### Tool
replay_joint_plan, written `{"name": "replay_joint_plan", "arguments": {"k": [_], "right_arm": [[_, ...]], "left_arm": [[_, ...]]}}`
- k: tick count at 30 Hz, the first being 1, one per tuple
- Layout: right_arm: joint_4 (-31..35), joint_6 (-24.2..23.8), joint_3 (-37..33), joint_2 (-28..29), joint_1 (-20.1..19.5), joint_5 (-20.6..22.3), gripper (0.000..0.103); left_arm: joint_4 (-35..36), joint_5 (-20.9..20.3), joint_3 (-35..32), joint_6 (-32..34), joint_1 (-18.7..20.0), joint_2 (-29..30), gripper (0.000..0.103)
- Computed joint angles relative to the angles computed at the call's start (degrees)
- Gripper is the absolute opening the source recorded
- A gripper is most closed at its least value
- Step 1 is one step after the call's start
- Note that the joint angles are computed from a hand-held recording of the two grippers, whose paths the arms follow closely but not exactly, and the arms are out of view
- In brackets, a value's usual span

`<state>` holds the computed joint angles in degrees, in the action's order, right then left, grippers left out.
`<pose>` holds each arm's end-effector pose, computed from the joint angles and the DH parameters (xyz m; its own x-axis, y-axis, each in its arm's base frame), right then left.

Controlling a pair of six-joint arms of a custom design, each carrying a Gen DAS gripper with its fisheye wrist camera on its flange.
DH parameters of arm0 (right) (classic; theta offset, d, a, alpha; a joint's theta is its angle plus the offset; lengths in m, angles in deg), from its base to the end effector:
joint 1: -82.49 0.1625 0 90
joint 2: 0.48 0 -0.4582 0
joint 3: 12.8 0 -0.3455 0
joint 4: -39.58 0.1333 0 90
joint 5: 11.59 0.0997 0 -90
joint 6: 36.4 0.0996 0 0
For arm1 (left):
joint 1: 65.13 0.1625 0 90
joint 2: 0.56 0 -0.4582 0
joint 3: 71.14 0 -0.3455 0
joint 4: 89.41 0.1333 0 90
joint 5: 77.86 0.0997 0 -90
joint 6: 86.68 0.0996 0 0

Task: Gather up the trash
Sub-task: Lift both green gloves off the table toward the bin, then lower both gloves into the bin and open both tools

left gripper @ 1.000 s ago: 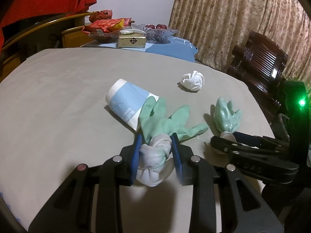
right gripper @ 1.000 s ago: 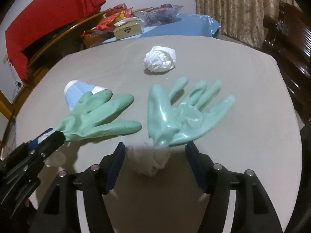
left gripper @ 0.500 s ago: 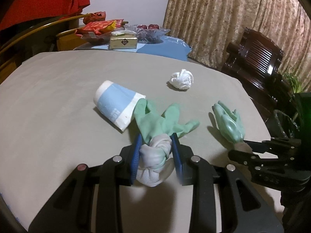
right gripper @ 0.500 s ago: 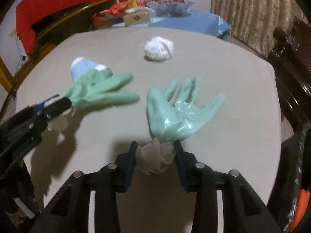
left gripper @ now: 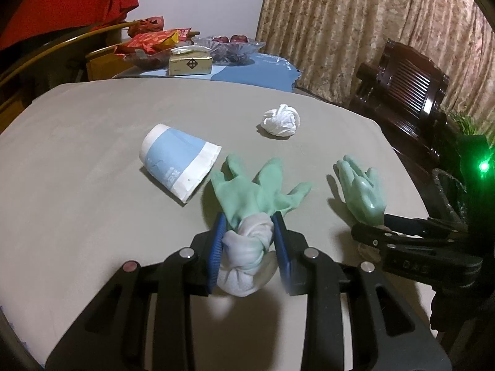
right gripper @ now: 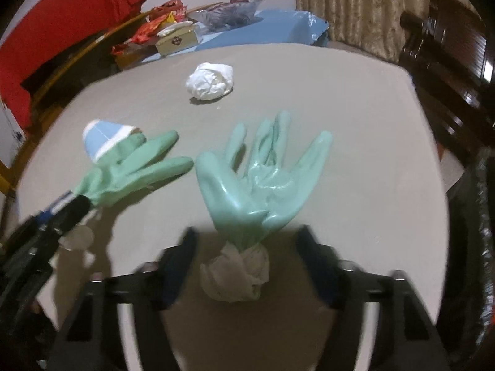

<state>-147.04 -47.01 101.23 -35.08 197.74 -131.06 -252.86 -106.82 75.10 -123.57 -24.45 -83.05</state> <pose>0.3157 -0.4718 0.0297 -0.7599 -0.3949 0.5164 -0.5570 0.8051 -0.2040 -0.0983 -0.3752 0.2762 -0.7906 -0.1689 -0.5886 0.3413 0.6766 -0.6525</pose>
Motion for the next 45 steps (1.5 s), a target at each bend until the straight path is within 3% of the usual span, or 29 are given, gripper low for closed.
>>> {"name": "replay_joint_plan", "arguments": {"k": [1,2,5,30,39,45], "right_arm": [[0.64,0.31,0.18,-0.49,-0.39,1.44,0.037],[1.39,0.7,0.41,-1.04,-0.71,2.51,0.034],[0.66,0.41,1.48,-2.14,-0.61,2.98,0.033],[-6.03,-2.38,8.14,-15.29,2.91,3.6,0.032],[-8.39,-3.4,10.19,-19.26,2.46,1.71,0.032],[-10.18,-3.75,12.54,-23.61,0.82,-0.24,0.032]], "left_arm": [[-0.13,-0.13,-0.03,0.17,-0.08,0.02,0.03],[-0.38,-0.15,-0.07,0.3,-0.21,0.18,0.03],[-0.48,-0.33,-0.37,0.37,-0.88,0.59,0.03],[-5.3,0.92,-4.06,3.81,-11.36,3.35,0.029],[-11.34,-0.1,-5.91,8.4,-13.15,7.23,0.029],[-17.84,-3.18,-8.5,13.58,-13.71,12.64,0.029]]}}
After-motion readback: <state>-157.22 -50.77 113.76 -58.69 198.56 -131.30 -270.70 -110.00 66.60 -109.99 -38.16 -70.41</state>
